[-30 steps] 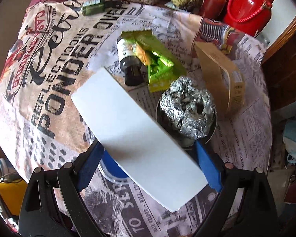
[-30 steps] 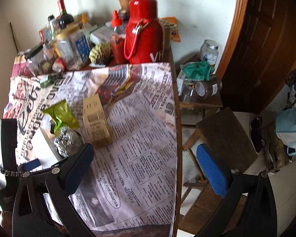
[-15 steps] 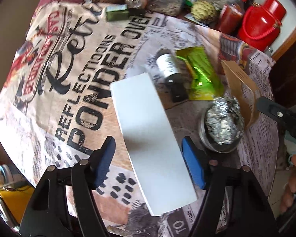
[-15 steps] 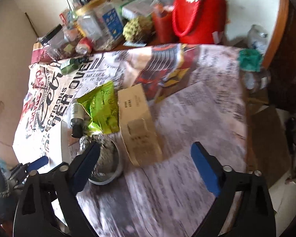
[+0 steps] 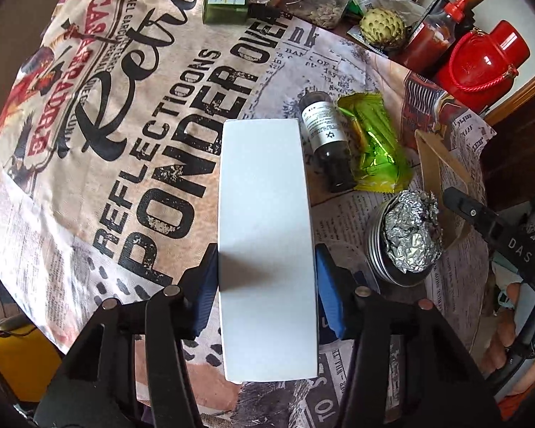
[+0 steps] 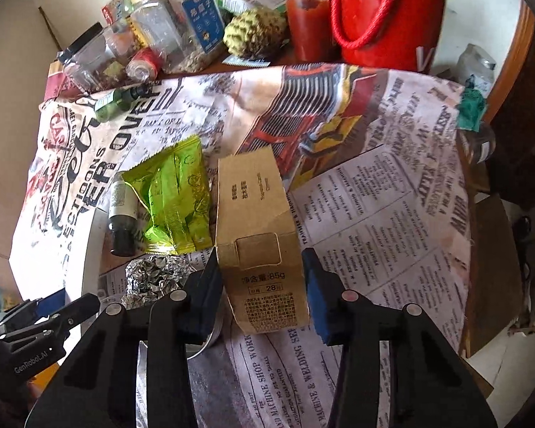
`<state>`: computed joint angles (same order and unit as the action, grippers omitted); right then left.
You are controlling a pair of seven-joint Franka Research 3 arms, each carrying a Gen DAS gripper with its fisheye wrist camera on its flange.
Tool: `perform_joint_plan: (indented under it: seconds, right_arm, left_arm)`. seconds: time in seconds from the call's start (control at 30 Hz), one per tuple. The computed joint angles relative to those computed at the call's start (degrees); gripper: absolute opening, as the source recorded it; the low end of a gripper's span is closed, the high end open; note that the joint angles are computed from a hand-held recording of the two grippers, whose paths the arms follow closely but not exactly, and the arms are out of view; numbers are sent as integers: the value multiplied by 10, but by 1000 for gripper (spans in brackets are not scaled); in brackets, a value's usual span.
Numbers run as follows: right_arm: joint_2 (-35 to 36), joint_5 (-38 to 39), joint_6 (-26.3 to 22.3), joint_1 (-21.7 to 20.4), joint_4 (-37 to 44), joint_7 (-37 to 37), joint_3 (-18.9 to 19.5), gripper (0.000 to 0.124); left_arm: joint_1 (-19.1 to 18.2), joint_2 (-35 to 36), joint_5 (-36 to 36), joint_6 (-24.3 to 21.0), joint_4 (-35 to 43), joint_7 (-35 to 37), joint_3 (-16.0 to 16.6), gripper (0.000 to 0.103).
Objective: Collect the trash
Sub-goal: 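Grasp the white box with the left tool while the right tool grasps the brown paper box, then carry the white box and brown paper box down toward the bin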
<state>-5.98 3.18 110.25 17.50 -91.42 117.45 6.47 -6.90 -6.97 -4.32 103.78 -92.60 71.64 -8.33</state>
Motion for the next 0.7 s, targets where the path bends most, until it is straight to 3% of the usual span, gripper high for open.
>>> perform_joint_plan:
  seconds: [0.47, 0.7]
  right_arm:
    - [-37, -51, -7, -8, 33, 29, 12, 39]
    - [-41, -90, -32, -3, 100, 43, 30, 39]
  left_arm:
    - [-7, -15, 24, 20, 70, 43, -6, 51]
    - [-17, -36, 34, 25, 117, 64, -7, 51]
